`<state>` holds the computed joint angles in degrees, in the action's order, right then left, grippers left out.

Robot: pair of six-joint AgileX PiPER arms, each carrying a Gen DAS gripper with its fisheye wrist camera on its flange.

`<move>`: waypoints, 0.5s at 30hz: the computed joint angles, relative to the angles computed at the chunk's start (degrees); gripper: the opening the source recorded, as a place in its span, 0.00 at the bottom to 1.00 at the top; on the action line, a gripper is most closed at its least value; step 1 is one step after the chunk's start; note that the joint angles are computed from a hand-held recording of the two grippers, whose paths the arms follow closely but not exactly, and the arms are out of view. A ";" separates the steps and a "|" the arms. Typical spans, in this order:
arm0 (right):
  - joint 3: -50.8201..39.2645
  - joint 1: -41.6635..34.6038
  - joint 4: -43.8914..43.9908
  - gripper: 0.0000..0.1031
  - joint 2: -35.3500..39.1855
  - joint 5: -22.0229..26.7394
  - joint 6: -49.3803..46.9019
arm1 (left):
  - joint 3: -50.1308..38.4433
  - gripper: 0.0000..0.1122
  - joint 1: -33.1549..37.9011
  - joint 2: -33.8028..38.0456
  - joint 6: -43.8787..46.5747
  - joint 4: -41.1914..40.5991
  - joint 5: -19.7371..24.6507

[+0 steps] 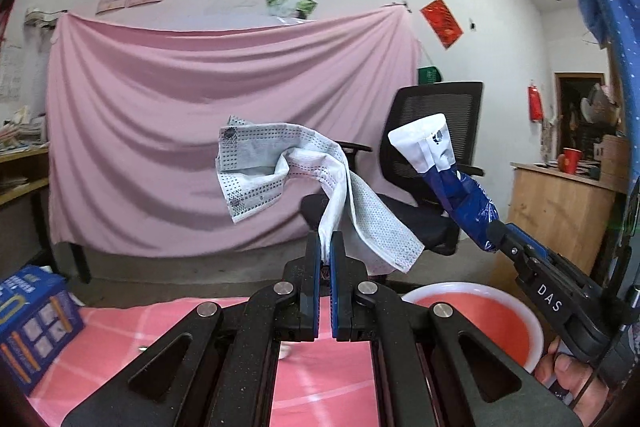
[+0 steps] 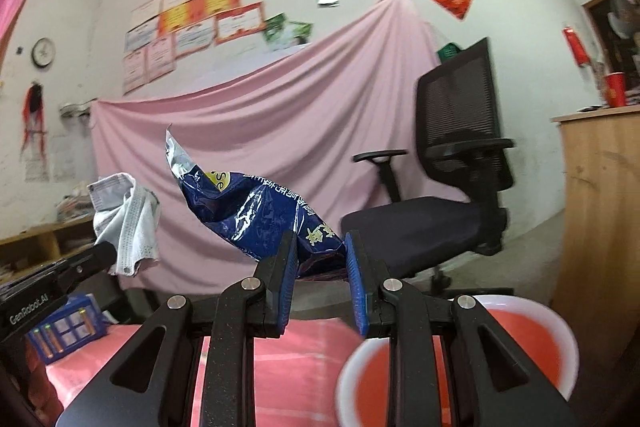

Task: Collect trash
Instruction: 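Carry the mask and bag over the pink bucket and open both grippers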

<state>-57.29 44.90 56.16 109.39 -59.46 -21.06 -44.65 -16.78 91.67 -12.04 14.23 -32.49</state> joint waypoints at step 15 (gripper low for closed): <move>7.66 -5.64 6.54 0.22 -4.12 4.52 3.95 | -17.24 0.02 -10.01 10.40 -14.23 11.61 15.18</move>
<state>-49.63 39.26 62.70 105.27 -54.93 -17.11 -61.89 -26.79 102.07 -26.27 25.84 -17.31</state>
